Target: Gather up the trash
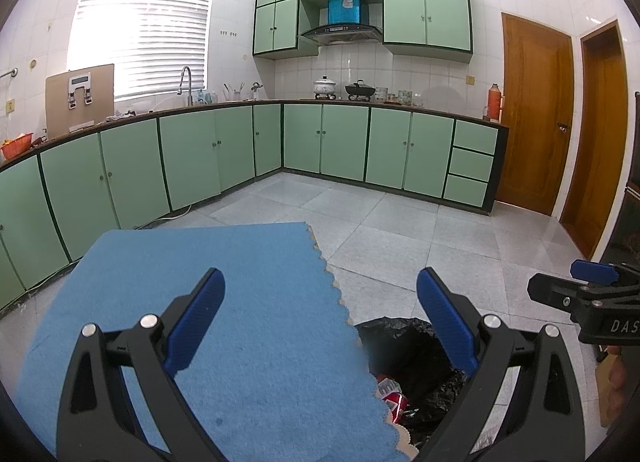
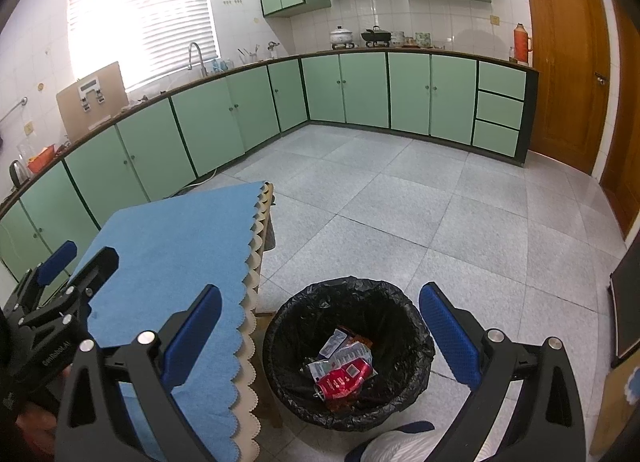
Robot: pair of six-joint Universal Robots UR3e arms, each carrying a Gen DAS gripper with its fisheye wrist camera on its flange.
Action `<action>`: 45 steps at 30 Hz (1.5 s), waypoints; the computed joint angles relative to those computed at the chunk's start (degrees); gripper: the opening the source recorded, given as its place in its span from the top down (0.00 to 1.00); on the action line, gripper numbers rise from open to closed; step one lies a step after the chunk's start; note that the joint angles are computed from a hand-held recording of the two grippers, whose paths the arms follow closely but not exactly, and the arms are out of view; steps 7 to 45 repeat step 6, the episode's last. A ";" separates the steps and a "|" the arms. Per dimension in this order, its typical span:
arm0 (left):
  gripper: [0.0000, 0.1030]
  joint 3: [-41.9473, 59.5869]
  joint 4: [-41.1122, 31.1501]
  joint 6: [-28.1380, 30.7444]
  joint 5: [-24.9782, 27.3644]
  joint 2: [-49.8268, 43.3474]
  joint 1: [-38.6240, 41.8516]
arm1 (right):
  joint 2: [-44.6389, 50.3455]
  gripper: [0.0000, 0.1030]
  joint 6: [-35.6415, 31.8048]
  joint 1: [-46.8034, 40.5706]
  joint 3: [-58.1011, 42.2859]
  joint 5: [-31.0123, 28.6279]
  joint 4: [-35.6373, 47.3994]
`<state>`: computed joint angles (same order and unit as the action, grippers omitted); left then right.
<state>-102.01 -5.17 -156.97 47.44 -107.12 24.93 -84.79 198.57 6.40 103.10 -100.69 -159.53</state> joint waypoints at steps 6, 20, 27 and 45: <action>0.09 0.13 -0.43 -0.03 0.15 0.04 -0.01 | -0.06 0.06 -0.17 -0.23 0.18 0.18 -0.16; 0.09 0.13 -0.43 -0.03 0.15 0.04 -0.01 | -0.06 0.06 -0.17 -0.23 0.18 0.18 -0.16; 0.09 0.13 -0.43 -0.03 0.15 0.04 -0.01 | -0.06 0.06 -0.17 -0.23 0.18 0.18 -0.16; 0.09 0.13 -0.43 -0.03 0.15 0.04 -0.01 | -0.06 0.06 -0.17 -0.23 0.18 0.18 -0.16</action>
